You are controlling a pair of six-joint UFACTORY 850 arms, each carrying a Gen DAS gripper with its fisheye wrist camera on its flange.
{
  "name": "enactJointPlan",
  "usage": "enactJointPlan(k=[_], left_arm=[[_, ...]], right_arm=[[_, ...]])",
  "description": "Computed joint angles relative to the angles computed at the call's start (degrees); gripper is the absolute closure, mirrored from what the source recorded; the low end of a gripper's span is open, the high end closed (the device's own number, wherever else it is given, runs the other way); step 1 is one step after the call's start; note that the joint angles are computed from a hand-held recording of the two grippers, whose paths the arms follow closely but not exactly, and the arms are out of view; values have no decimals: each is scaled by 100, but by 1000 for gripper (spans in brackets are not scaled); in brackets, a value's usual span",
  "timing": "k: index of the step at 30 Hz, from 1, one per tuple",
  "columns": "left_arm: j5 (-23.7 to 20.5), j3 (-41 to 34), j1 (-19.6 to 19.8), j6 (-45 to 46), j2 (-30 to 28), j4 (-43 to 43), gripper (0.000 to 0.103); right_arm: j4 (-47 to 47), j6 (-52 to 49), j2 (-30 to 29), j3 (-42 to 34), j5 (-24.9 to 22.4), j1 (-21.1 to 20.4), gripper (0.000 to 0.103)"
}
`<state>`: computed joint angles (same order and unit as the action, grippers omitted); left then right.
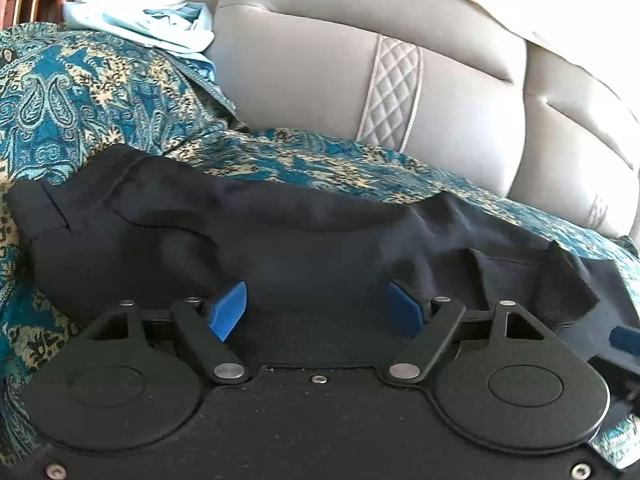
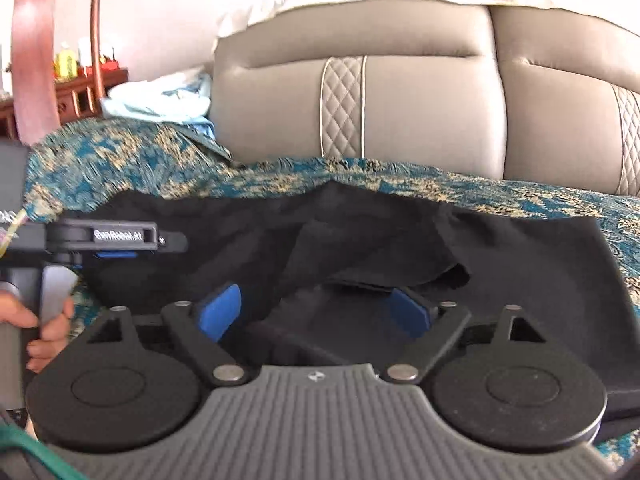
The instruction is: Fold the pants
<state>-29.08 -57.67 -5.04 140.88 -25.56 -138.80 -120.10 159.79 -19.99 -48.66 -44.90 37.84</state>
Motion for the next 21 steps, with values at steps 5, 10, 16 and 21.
enactJointPlan(k=[5, 10, 16, 21], left_arm=[[-1035, 316, 190, -843, 206, 1404, 31], [-1811, 494, 131, -903, 318, 2551, 31], [-2199, 204, 31, -2056, 117, 4091, 31], [-2055, 674, -276, -546, 409, 3447, 29]], right_arm=[[582, 56, 258, 232, -422, -119, 9], [2219, -1538, 168, -206, 115, -653, 19], [1823, -1471, 53, -649, 1689, -1394, 19], [3557, -3387, -570, -1692, 2630, -1813, 59]])
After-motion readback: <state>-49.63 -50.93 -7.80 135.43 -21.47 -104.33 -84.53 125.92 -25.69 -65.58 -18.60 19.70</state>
